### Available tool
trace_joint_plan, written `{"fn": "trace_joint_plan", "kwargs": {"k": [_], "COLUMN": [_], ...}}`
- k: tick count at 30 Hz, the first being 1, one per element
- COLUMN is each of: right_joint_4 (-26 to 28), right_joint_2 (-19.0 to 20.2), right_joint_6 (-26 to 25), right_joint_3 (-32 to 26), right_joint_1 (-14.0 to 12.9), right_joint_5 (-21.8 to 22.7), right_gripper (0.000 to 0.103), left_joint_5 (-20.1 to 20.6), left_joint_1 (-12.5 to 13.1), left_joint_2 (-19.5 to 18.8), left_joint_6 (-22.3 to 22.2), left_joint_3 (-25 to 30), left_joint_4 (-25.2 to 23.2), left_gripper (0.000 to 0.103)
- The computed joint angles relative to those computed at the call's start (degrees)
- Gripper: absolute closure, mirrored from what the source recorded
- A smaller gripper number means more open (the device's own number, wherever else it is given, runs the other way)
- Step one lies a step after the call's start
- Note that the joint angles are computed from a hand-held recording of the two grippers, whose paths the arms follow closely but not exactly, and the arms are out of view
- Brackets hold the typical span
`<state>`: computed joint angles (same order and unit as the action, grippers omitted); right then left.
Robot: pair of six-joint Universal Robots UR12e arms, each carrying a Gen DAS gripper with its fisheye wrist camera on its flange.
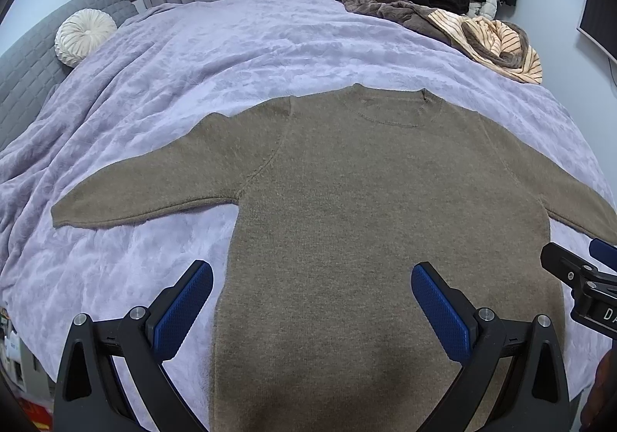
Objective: Fold small clothes
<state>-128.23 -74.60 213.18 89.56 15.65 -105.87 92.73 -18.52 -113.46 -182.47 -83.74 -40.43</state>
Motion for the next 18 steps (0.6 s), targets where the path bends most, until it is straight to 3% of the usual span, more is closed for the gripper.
{"fn": "trace_joint_plan", "kwargs": {"k": [18], "right_joint_4": [1.21], "right_joint_2": [0.65], "right_joint_6": [-0.12], "right_joint_3": [-0.4], "right_joint_1": [-0.46], "right_joint_5": [0.97], "right_gripper": [0.001], "left_joint_5": [-0.83], "left_joint_1": [0.47], "left_joint_2": [-0.91], "left_joint_6": [0.12], "left_joint_3": [0.97], "left_joint_4": [-1.71], "left_gripper": [0.0]}}
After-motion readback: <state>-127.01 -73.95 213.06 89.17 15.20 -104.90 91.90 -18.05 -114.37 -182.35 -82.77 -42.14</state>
